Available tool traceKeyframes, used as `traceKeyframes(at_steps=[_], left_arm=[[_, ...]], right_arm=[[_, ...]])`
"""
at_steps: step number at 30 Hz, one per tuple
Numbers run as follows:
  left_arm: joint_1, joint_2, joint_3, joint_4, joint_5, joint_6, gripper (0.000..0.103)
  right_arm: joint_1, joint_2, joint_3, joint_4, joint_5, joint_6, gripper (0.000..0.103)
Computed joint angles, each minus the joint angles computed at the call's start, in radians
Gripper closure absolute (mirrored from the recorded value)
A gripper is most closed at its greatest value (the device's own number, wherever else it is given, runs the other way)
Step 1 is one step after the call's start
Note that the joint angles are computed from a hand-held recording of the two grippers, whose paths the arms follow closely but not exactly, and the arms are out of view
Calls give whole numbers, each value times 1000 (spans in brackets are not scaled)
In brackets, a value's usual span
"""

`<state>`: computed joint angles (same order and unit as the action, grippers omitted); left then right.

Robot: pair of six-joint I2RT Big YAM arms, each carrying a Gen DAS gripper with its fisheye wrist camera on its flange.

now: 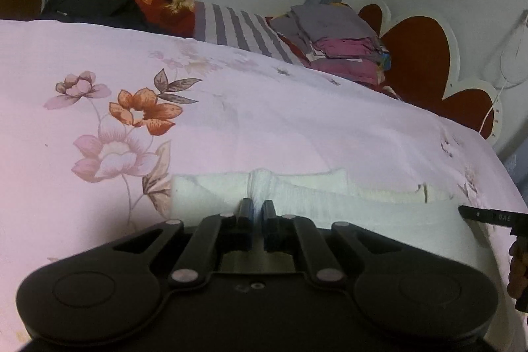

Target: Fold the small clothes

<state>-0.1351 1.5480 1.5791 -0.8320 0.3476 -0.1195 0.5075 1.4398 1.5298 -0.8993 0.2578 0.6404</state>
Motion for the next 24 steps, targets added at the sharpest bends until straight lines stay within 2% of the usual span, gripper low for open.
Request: traceKeyframes(at_steps=[1, 2, 3, 4, 5, 6, 7, 8, 9, 12, 14, 17, 19, 22, 24], left_arm=[[-2, 0, 9, -16, -14, 13, 89], [-5, -8, 10, -20, -33, 22, 78], [-14, -27, 4, -13, -71, 40, 71], [-21, -63, -21, 14, -91, 71, 63], [-26, -94, -48, 40, -76, 80, 63], [-32, -115, -64, 46, -47, 69, 63], [-46, -128, -71, 32, -10, 61, 64], [-71, -138, -79, 17, 7, 78, 65], [-106, -144, -86, 11, 2, 100, 65], [-174, -125, -80, 3, 2, 109, 63], [-188, -92, -60, -14, -23, 89, 63], [-166, -68, -63, 20, -61, 65, 66], [-137, -68, -69, 40, -93, 44, 66], [-91, -85, -85, 48, -102, 36, 66], [-83, -116, -104, 56, -113, 22, 59]], right_arm=[[-2, 4, 16, -18, -5, 8, 100], [-1, 3, 28, -36, 0, 12, 87], [6, 3, 43, -57, 21, 10, 47], [25, -8, 45, -61, 80, 4, 35], [51, -39, 21, -15, 128, -18, 35], [67, -56, 9, 16, 105, -32, 40], [84, -55, 16, 16, 70, -41, 46], [110, -42, 31, 10, 46, -71, 59], [137, -21, 51, 3, 34, -109, 62], [189, 44, 99, 12, -31, -146, 62], [199, 99, 146, -26, -49, -151, 62], [185, 134, 172, -39, 15, -137, 62], [157, 133, 175, -74, 65, -77, 62], [118, 109, 157, -93, 30, -56, 62], [130, 93, 163, -102, 65, -64, 61]])
